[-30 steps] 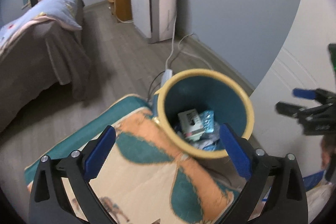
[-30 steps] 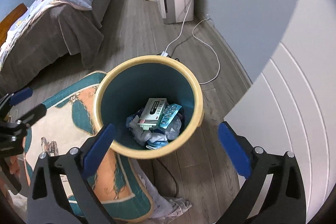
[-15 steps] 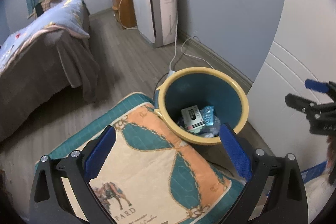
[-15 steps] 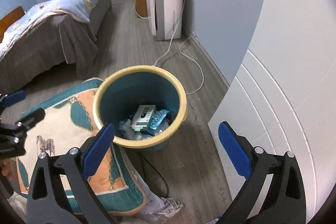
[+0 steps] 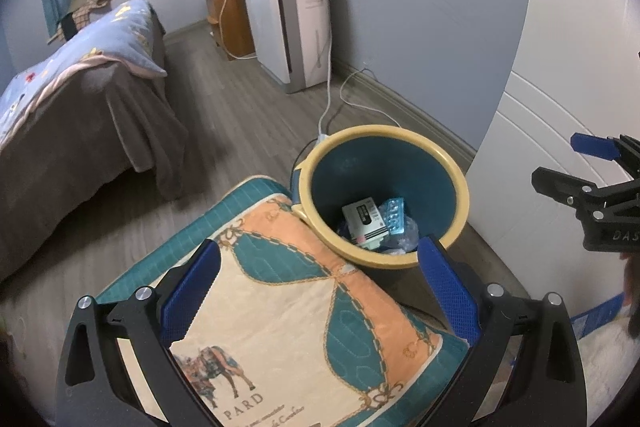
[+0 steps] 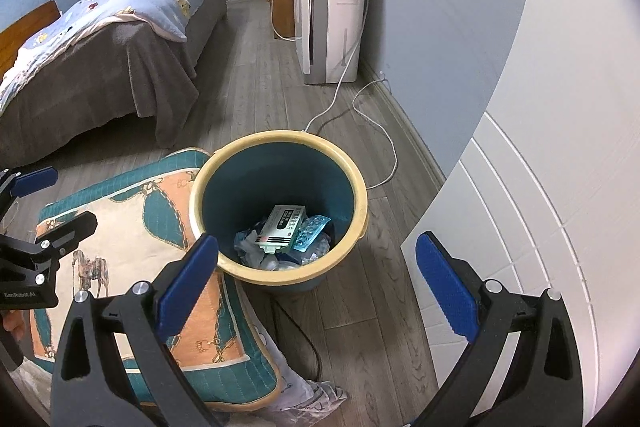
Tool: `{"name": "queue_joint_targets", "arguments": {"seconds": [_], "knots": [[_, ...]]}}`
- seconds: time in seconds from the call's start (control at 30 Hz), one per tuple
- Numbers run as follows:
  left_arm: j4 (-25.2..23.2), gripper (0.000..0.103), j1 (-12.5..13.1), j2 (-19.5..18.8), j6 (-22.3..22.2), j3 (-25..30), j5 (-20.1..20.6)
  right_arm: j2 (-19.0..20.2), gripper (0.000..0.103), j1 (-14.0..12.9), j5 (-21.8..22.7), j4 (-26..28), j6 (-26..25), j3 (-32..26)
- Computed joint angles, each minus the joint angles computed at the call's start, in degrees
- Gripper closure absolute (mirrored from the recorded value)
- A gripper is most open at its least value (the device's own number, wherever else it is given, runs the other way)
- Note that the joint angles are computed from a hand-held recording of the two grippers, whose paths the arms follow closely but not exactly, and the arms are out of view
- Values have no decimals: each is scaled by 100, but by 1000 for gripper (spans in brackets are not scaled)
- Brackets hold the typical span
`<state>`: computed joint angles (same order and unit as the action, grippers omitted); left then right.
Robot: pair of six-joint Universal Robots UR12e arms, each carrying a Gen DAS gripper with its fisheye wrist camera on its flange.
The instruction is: Collect trash
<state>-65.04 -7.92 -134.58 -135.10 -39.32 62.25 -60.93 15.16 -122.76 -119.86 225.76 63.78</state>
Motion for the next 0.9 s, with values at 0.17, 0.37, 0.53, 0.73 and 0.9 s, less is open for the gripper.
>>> {"name": "queue_joint_targets", "arguments": {"seconds": [0.17, 0.37, 0.53, 0.73, 0.9], "knots": [[12, 5, -2, 17, 26, -26, -10, 3, 6, -2, 9, 31, 11, -10], [-82, 5, -14, -6, 16, 21, 0, 2, 6, -3, 14, 29, 11, -8], [-114, 5, -16, -15, 23, 40, -4, 4, 6, -5, 24, 42, 12, -13], [-172, 5, -14, -30, 32, 70, -14, -2, 6, -6, 28, 35, 13, -3], [-171, 5, -20, -24, 61, 51, -6, -5, 6, -9, 30, 28, 1, 1]]}}
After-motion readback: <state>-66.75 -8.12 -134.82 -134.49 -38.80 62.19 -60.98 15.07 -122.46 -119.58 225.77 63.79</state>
